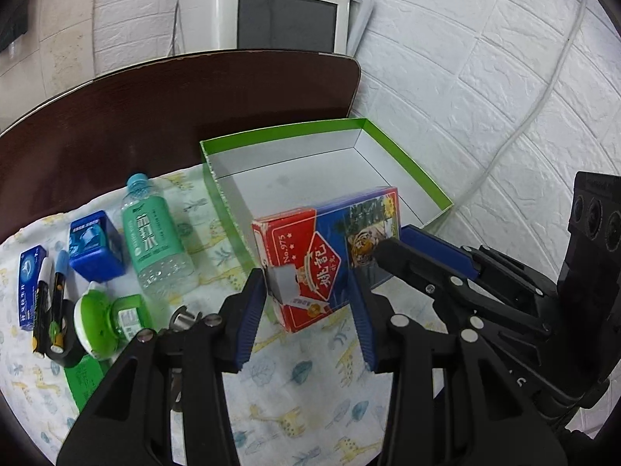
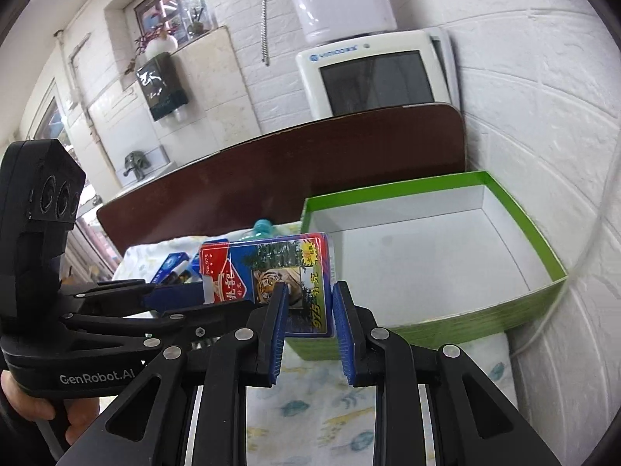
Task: Organize rigid objects
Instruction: 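Carry the card box into the green-rimmed box and open the left tool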
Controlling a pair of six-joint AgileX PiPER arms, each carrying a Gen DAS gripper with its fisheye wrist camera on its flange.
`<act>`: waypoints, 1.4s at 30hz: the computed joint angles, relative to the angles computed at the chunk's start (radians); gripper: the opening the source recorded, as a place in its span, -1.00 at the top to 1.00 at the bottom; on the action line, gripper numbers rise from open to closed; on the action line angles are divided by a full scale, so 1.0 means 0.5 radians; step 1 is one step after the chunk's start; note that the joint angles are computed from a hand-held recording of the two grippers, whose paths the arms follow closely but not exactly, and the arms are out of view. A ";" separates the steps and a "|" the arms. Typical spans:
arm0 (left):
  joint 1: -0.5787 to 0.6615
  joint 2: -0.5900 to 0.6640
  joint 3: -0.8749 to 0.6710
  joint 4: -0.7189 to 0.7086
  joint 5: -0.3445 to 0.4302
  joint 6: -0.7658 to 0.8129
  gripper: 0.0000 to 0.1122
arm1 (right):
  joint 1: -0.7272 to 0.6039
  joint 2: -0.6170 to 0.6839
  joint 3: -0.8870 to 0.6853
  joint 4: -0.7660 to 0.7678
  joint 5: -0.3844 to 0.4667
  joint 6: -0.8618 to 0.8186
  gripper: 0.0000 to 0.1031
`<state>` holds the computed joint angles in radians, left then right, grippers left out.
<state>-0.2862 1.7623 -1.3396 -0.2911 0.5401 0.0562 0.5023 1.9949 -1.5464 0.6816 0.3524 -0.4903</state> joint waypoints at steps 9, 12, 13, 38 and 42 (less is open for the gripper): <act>-0.027 0.365 -0.439 0.107 0.238 -0.129 0.28 | -0.191 0.298 -0.331 0.075 0.217 -0.031 0.48; -0.025 0.438 -0.503 0.104 0.295 -0.138 0.27 | -0.205 0.384 -0.435 0.023 0.295 0.024 0.48; -0.022 0.454 -0.512 0.092 0.309 -0.131 0.27 | -0.211 0.407 -0.463 0.014 0.316 0.036 0.48; 0.011 0.132 -0.078 0.238 0.040 -0.158 -0.16 | -0.117 0.303 -0.339 -0.143 0.222 0.204 0.48; 0.032 0.001 0.074 0.369 -0.044 -0.259 -0.26 | -0.060 0.207 -0.241 -0.186 0.143 0.241 0.48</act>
